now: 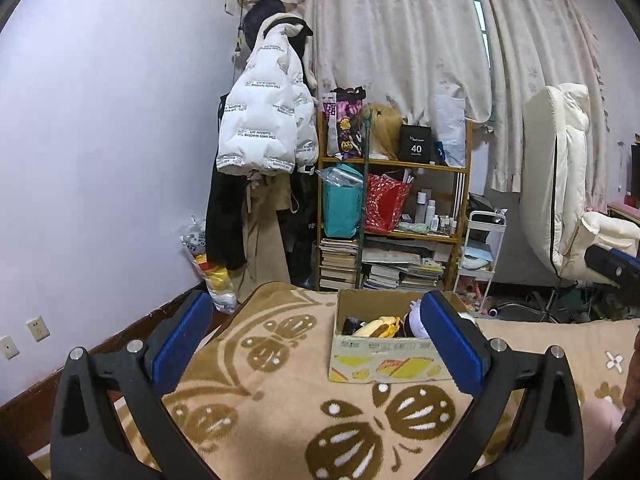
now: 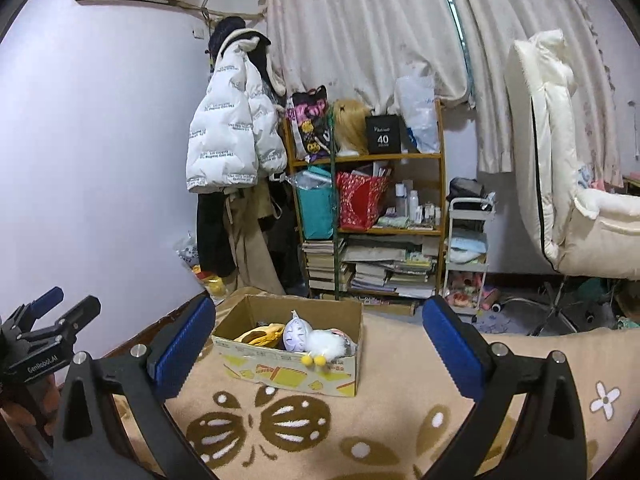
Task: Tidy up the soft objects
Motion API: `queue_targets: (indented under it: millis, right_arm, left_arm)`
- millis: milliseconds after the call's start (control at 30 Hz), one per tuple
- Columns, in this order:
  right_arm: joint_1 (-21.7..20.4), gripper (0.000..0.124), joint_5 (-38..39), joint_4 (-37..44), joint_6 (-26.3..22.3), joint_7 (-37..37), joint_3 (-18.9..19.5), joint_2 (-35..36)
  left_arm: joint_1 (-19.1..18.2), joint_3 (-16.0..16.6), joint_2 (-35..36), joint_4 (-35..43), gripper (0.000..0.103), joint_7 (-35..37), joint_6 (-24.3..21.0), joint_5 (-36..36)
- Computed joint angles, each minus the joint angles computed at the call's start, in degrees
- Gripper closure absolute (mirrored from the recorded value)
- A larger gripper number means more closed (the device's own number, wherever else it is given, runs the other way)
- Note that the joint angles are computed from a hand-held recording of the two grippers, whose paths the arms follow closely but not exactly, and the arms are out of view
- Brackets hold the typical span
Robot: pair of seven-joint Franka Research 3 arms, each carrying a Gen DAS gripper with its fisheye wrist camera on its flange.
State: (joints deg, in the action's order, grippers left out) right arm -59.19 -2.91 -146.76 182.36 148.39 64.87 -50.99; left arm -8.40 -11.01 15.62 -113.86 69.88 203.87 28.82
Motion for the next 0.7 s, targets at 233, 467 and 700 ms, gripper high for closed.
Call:
queue_targets:
  millis: [233,467,700]
  right_arm:
    - [0.42,0.021,1.00,-2.22,1.61,1.14,1.78,-1.35]
    - [1.32,0.021,-0.38,-2.97,-0.90,1.55,2.38,-3.37]
    - [1.47,0.021,-0.79,-3.33,-0.42,2.54,2.45,-2.94]
  left_arm:
    - [-3.51,3.09,-0.01,-3.28,0.000,6.94,1.17,-6.23]
    - [-1.31,1.55,0.82,-3.88,0.000,5.74,0.85,-4.44]
    - [-2.94,2.72,0.65,-4.86,0.001,9.12,1.43,-7.27]
